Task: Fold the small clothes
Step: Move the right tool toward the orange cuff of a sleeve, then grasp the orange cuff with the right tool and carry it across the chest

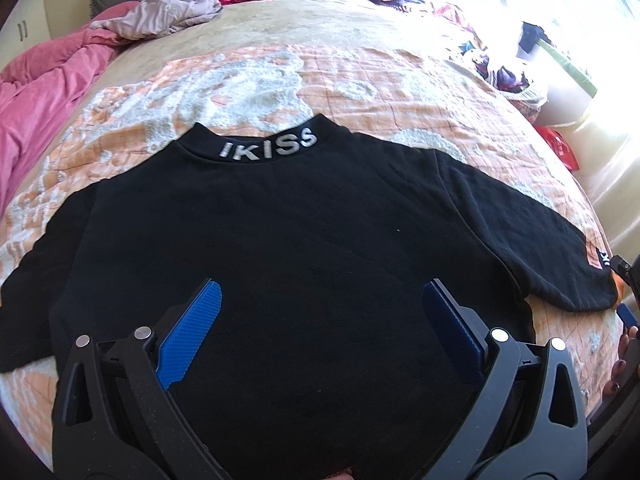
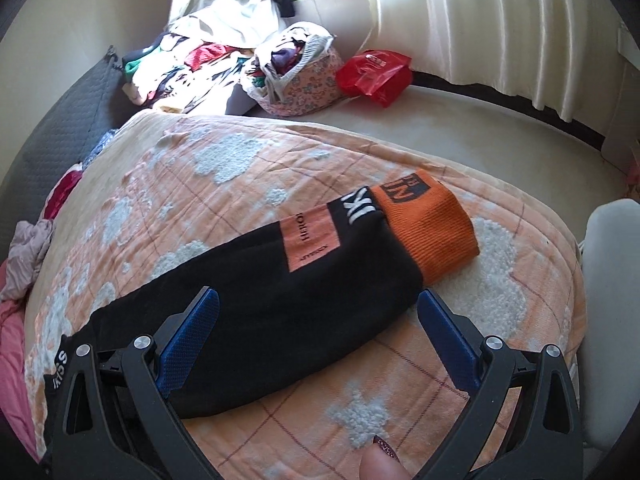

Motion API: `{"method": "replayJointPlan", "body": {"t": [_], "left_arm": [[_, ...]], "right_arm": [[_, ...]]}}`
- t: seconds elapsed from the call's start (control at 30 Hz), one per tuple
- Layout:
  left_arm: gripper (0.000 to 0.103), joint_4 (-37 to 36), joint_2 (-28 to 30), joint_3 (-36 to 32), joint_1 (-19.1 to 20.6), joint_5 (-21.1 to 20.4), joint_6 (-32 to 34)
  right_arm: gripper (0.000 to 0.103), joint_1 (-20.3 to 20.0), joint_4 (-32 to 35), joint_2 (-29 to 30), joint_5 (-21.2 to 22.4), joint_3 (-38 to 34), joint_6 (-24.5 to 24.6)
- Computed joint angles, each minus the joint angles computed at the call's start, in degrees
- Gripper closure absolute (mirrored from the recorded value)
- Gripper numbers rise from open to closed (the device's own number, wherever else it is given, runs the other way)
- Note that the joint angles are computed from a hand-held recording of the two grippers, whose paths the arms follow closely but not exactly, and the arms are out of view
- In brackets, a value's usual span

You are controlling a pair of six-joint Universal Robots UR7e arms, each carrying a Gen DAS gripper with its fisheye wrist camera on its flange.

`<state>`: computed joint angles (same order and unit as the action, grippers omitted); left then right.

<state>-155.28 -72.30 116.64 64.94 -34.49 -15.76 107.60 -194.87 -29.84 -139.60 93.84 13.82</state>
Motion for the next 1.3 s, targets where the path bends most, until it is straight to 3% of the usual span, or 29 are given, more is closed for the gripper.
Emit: {"method": "replayJointPlan", "body": {"t": [0.1, 0.2, 0.3, 0.43, 0.5, 0.53, 0.67, 0.73, 0.83, 0.97, 1.1, 1.3], "left_arm": [[0.008, -0.4, 1.4, -0.8, 0.3, -0.6, 1.0], [0.008, -0.6, 2.6, -2.0, 1.2, -2.5, 1.6], [0.008, -1.8, 3.4, -2.9, 2.0, -4.5, 2.9], [0.008, -1.5, 4.4, -4.0, 2.6, -4.3, 3.2], [0.008, -1.1, 4.3, -4.1, 2.8, -4.2, 2.8], [0.008, -1.1, 4.3, -4.1, 2.9, -3.9, 2.6], [0.008, -1.5, 3.5, -3.6, 3.2, -3.4, 1.8], [0.008, -2.1, 2.8, -3.1, 3.2, -3.3, 1.3], [0.008, -3.3, 1.4, -1.9, 3.1, -3.3, 0.6], [0.008, -3.0, -0.6, -0.8, 2.8, -2.3, -0.6], [0.008, -2.8, -3.0, 0.6, 2.4, -1.8, -1.5], [0.008, -4.0, -6.3, 2.5, 2.1, -1.2, -2.9]], "right_arm": [[0.004, -1.2, 0.4, -0.4, -0.5, 0.6, 3.7], [0.004, -3.1, -0.9, -2.0, 2.3, 2.8, 9.1], [0.004, -4.1, -3.7, -2.4, 4.0, 3.4, 9.7], [0.004, -6.0, -5.9, -3.3, 11.7, 4.3, 13.6], [0.005, -6.2, -6.3, -3.1, 13.0, 3.5, 13.2], [0.008, -6.4, -6.5, -3.0, 13.7, 3.3, 12.9], [0.057, -6.8, -6.5, -2.8, 14.9, 3.1, 13.8], [0.074, -7.5, -9.6, -3.4, 18.0, 4.7, 14.5], [0.083, -7.5, -14.3, -3.5, 21.4, 5.7, 11.6], [0.085, -6.0, -18.4, -3.4, 25.7, 5.6, 4.2], [0.085, -4.0, -20.2, -2.4, 28.9, 4.5, -3.2], [0.085, -1.7, -19.4, -0.7, 36.4, 3.6, -8.8]]}}
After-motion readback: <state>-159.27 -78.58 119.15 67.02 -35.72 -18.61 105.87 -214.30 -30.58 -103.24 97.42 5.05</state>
